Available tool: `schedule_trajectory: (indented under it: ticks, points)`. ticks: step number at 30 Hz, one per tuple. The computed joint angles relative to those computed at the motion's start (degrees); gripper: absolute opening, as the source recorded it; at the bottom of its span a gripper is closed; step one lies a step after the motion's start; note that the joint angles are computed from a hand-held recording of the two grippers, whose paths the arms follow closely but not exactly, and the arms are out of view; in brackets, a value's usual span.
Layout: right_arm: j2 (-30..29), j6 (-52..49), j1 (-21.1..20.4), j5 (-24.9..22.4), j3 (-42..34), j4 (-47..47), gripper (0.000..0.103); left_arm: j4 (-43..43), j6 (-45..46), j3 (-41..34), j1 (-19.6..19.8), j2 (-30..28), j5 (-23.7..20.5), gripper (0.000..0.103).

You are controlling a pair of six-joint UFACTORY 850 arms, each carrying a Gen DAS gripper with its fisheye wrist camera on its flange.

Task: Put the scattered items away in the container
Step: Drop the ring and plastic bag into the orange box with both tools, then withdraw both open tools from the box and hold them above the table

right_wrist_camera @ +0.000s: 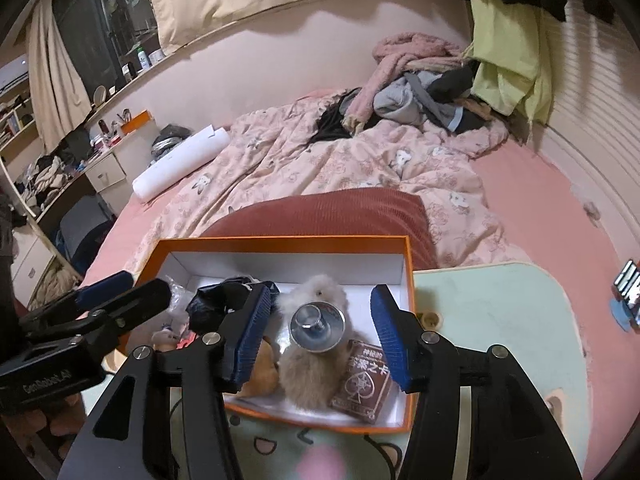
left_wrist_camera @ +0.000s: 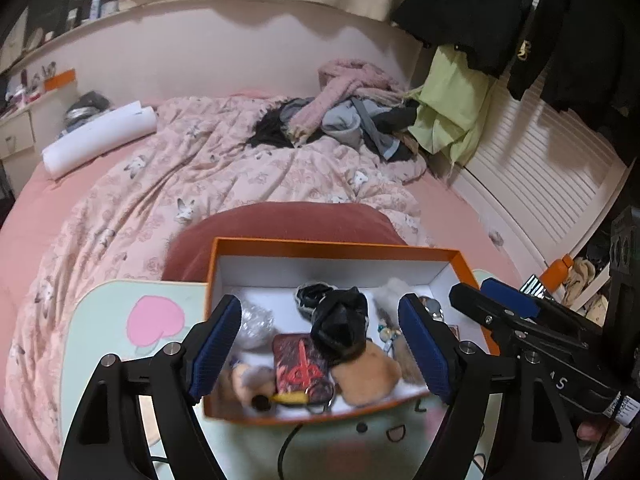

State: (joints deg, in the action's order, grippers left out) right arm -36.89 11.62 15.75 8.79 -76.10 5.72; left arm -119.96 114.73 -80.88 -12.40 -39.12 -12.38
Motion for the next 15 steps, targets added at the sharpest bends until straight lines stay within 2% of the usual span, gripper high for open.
schedule_trajectory:
  ticks: [4, 5, 7, 12, 15]
  points:
    - [2.5, -5.5, 0.8, 1.6, 3.4, 5.6, 0.054, -11.2, 11.5, 6.1, 0.1, 3.8, -1.8, 0.085]
    - [3.1, -6.9, 1.0, 1.9, 4.4, 7.1, 0.057, -13.0, 13.5, 7.8, 0.1, 4.8, -2.4, 0.085]
    - [4.5, -9.7, 1.6, 2.8, 6.6, 10.3, 0.066, -14.8, 15.6, 10.7, 0.1, 6.3, -3.3, 0.085]
    - [6.6, -14.3, 3.0, 3.0, 11.1, 15.3, 0.067, -21.0, 21.1, 16.8, -0.3, 8.5, -5.5, 0.087]
    - [5.8, -22.6, 3.8, 2.0, 12.2, 23.9, 0.067, -34.0, 34.3, 17.8, -1.7, 7.2, -2.7, 0.089]
